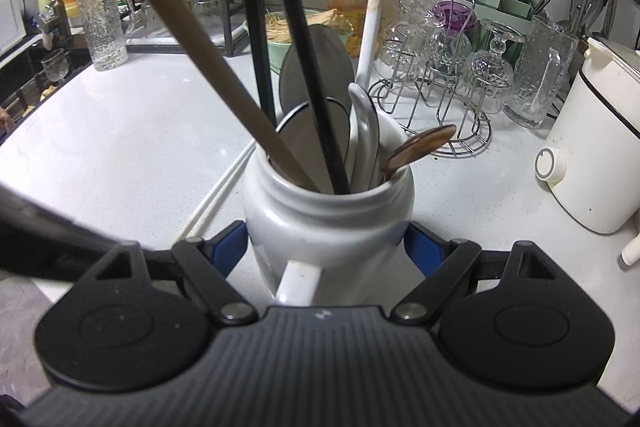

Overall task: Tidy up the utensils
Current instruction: 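Close the left gripper on the end of the white stick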

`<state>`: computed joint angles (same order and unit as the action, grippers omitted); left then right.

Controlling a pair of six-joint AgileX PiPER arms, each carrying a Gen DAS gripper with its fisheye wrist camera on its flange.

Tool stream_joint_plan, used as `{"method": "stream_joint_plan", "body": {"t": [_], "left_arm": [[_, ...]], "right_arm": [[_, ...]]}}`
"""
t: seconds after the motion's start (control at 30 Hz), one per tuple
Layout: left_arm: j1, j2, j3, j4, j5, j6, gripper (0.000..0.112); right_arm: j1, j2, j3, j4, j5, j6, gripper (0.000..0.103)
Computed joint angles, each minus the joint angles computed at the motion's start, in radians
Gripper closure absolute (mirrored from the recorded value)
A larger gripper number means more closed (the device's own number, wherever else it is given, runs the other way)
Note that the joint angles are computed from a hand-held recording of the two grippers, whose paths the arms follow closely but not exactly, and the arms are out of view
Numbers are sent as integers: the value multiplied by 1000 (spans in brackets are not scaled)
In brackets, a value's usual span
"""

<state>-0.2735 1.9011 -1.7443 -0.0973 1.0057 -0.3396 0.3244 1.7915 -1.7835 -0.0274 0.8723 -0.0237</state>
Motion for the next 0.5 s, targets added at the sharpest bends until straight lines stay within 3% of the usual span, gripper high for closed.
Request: {"method": "stream_joint_plan", "body": {"t": [0.27,0.5], "left_arm": [[-59,-194,239,14,-41,-97,105],[-132,-281,361,74,-54,-170,105]], "right_arm": [[-17,-8,19,49,-25,-66,16],[-21,-15,36,63,-44,-73,16]]}}
